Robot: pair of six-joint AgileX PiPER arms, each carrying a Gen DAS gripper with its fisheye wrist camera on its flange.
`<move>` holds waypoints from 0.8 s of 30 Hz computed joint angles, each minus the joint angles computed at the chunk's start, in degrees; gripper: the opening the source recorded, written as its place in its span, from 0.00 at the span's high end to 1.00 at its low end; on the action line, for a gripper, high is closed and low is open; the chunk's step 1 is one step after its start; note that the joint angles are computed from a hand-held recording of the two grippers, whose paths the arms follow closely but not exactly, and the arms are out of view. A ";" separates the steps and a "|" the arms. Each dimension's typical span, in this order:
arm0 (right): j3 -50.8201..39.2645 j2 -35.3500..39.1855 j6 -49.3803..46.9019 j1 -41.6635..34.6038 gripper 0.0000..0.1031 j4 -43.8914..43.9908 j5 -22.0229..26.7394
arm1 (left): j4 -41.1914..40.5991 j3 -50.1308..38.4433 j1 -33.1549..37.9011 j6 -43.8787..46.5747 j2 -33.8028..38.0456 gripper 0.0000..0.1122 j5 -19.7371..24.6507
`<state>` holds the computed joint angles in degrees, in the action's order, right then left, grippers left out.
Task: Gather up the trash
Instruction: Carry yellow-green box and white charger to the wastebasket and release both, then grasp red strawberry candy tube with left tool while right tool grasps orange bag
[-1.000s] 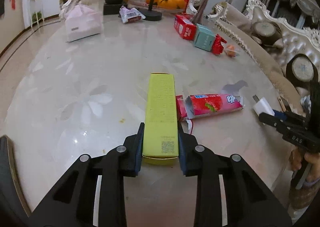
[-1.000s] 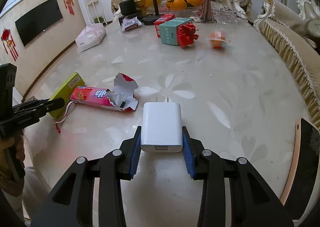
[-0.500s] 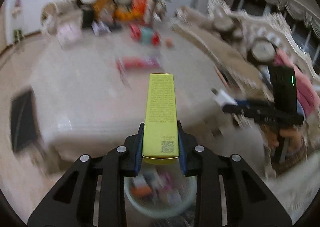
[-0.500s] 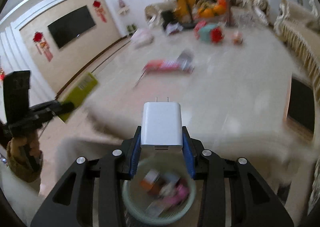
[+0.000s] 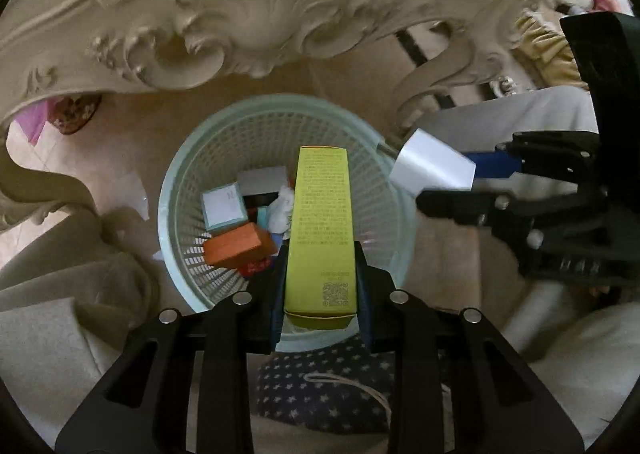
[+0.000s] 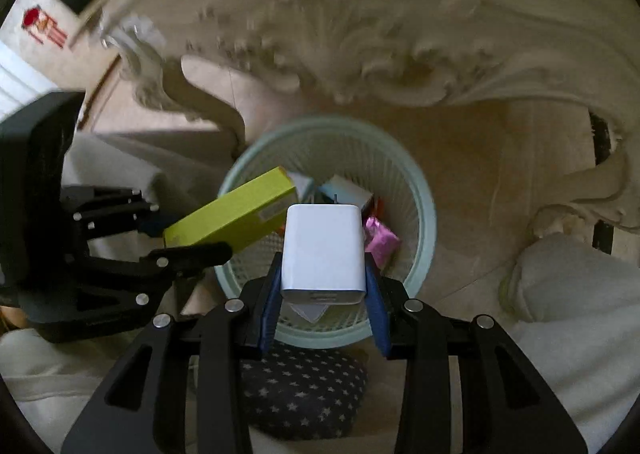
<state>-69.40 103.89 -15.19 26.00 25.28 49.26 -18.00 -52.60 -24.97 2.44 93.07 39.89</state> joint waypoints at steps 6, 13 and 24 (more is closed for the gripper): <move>0.04 2.06 3.45 3.20 0.50 -4.72 -4.29 | 6.34 0.98 -0.88 -7.55 0.49 0.20 -2.43; 1.69 -3.23 -0.65 -0.12 0.41 -0.86 -3.08 | 0.86 2.14 3.09 -0.96 -6.50 0.20 -0.50; -7.84 -14.41 -13.07 -15.06 0.41 12.26 -1.18 | 4.87 -16.49 8.47 10.91 -17.56 0.20 2.69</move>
